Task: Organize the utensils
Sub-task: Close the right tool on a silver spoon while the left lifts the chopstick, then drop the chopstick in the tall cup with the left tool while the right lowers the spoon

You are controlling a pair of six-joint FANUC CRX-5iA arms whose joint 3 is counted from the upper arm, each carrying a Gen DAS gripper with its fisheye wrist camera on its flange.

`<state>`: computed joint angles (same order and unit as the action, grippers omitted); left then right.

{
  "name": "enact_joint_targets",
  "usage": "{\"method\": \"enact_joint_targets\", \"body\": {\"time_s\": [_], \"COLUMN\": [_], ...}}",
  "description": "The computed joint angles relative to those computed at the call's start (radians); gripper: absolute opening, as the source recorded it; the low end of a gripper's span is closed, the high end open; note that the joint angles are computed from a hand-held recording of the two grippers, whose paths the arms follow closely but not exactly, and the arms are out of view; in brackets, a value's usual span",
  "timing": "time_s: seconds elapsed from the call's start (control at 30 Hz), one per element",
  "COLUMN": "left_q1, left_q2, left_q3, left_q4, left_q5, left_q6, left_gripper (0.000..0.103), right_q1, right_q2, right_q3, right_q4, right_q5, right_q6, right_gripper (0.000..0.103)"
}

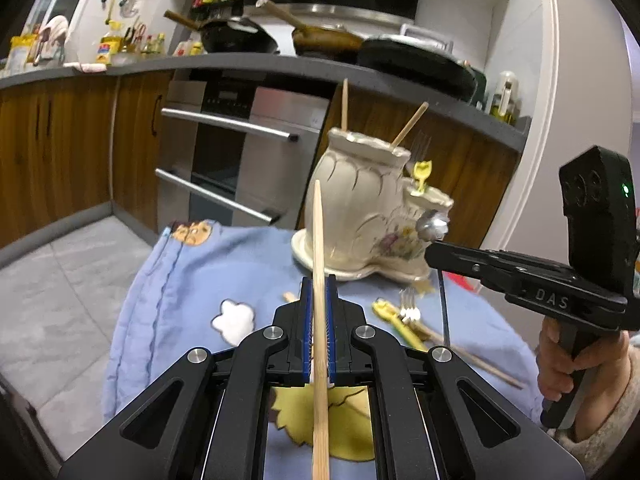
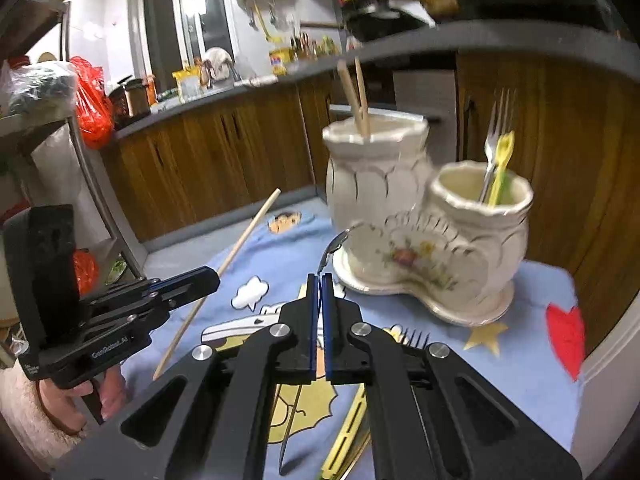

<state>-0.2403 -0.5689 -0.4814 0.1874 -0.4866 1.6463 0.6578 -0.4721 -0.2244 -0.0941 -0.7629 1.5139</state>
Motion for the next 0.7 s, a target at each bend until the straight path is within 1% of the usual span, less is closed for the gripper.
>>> {"method": "enact_joint_targets", "body": {"time_s": [0.03, 0.07, 0.1, 0.17, 0.2, 0.3, 0.37, 0.4, 0.47, 0.5, 0.53, 0.57, 0.6, 0.63, 0.67, 0.7], "left_q1": [-0.009, -0.014, -0.021, -0.025, -0.024, -0.031, -0.03, -0.027, -0.021, -0.022, -0.022, -0.023, -0.02, -0.019, -0.025, -0.033], "left_q2": [0.002, 0.004, 0.007, 0.005, 0.004, 0.001, -0.003, -0.004, 0.0, 0.007, 0.02, 0.03, 0.045, 0.056, 0.075, 0.091], "left_q3": [0.003, 0.007, 0.011, 0.001, -0.006, -0.009, -0.007, -0.006, 0.004, 0.02, 0.043, 0.056, 0.063, 0.06, 0.045, 0.043], "left_q4": [-0.014, -0.025, -0.038, -0.017, 0.001, 0.005, 0.01, 0.018, 0.034, 0.016, -0.001, 0.005, 0.041, 0.099, 0.209, 0.275], "left_q5": [0.009, 0.014, 0.021, 0.044, 0.057, 0.084, 0.105, 0.122, 0.151, 0.162, 0.175, 0.186, 0.213, 0.241, 0.291, 0.318], "left_q6": [0.013, 0.021, 0.031, 0.014, -0.001, -0.003, 0.001, 0.001, -0.01, 0.003, 0.009, -0.003, -0.041, -0.094, -0.198, -0.257], "left_gripper": [0.007, 0.007, 0.007, 0.007, 0.007, 0.007, 0.007, 0.007, 0.007, 0.006, 0.007, 0.007, 0.007, 0.007, 0.006, 0.006], "right_q1": [0.006, 0.027, 0.025, 0.034, 0.031, 0.015, 0.004, 0.021, 0.034, 0.033, 0.017, -0.002, -0.015, -0.03, -0.045, -0.056], "right_q2": [-0.013, -0.028, -0.03, -0.054, -0.065, -0.093, -0.111, -0.119, -0.125, -0.125, -0.119, -0.108, -0.097, -0.083, -0.066, -0.053], "right_q3": [-0.013, -0.035, -0.037, -0.061, -0.068, -0.083, -0.096, -0.114, -0.16, -0.171, -0.165, -0.154, -0.144, -0.141, -0.142, -0.133], "right_q4": [0.014, 0.053, 0.059, 0.092, 0.094, 0.086, 0.092, 0.149, 0.313, 0.357, 0.357, 0.355, 0.355, 0.384, 0.429, 0.44], "right_q5": [0.015, 0.039, 0.048, 0.082, 0.092, 0.136, 0.184, 0.215, 0.305, 0.33, 0.353, 0.378, 0.391, 0.414, 0.441, 0.452], "right_q6": [-0.002, -0.026, -0.019, -0.02, -0.012, 0.012, 0.006, -0.044, -0.184, -0.231, -0.243, -0.253, -0.255, -0.281, -0.323, -0.333], "right_gripper": [0.002, 0.002, 0.002, 0.002, 0.002, 0.002, 0.002, 0.002, 0.002, 0.002, 0.002, 0.002, 0.002, 0.002, 0.002, 0.002]}}
